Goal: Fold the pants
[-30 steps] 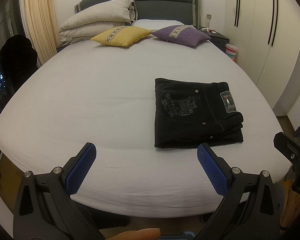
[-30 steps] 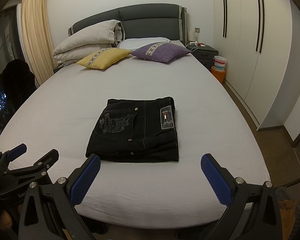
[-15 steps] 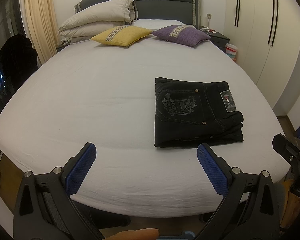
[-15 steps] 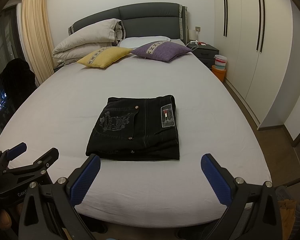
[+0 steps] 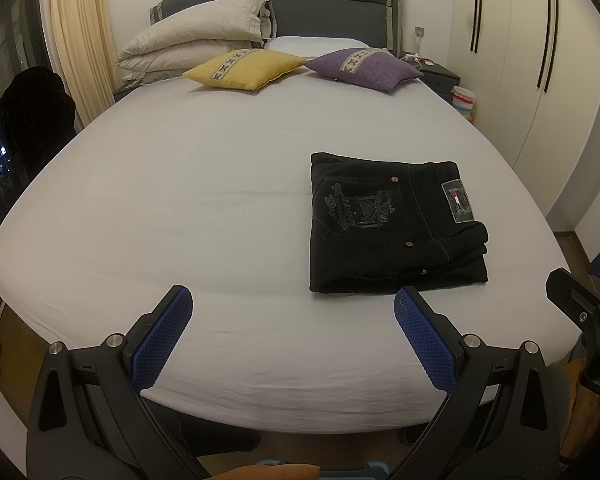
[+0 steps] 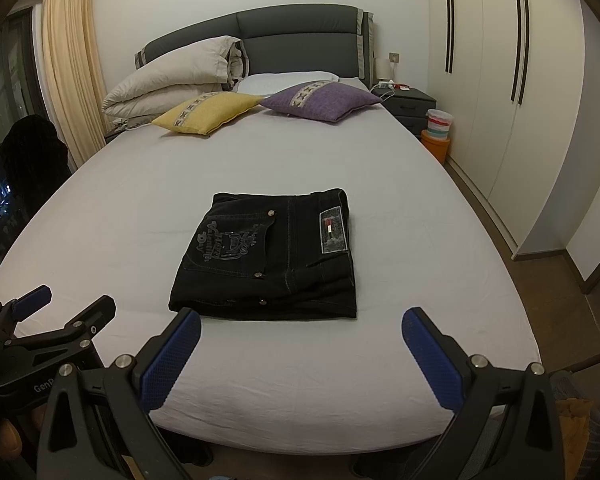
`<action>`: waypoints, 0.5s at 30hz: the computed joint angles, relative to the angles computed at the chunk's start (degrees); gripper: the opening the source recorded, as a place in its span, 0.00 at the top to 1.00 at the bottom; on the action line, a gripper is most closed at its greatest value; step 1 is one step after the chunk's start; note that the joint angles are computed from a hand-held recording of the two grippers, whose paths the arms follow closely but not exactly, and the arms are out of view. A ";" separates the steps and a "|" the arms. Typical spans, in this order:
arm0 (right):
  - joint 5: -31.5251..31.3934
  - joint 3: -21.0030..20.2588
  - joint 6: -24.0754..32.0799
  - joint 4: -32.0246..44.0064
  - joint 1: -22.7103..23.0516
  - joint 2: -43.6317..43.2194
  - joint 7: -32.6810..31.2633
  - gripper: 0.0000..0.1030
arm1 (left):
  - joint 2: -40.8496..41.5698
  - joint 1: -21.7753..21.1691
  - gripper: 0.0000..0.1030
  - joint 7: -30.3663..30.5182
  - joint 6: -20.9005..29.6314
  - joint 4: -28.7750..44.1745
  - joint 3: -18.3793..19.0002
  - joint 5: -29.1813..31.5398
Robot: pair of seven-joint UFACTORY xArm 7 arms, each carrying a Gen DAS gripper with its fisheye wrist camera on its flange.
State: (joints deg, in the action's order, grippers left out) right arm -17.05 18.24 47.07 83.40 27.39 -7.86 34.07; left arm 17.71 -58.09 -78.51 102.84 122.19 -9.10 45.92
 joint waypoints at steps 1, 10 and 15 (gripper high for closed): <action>-0.07 0.02 -0.14 -0.55 0.02 -0.40 0.20 0.00 | -0.25 0.02 0.00 -0.02 -0.04 -0.29 -0.03 -0.07; 0.43 -0.10 -0.33 -1.26 0.00 -0.90 -0.31 0.00 | -0.67 0.43 0.00 -0.26 -0.39 -0.99 -0.38 -0.32; 0.38 0.09 0.13 -0.87 -0.11 -0.71 -0.16 0.00 | -0.96 0.37 0.00 -0.23 -0.55 -1.60 -0.64 0.41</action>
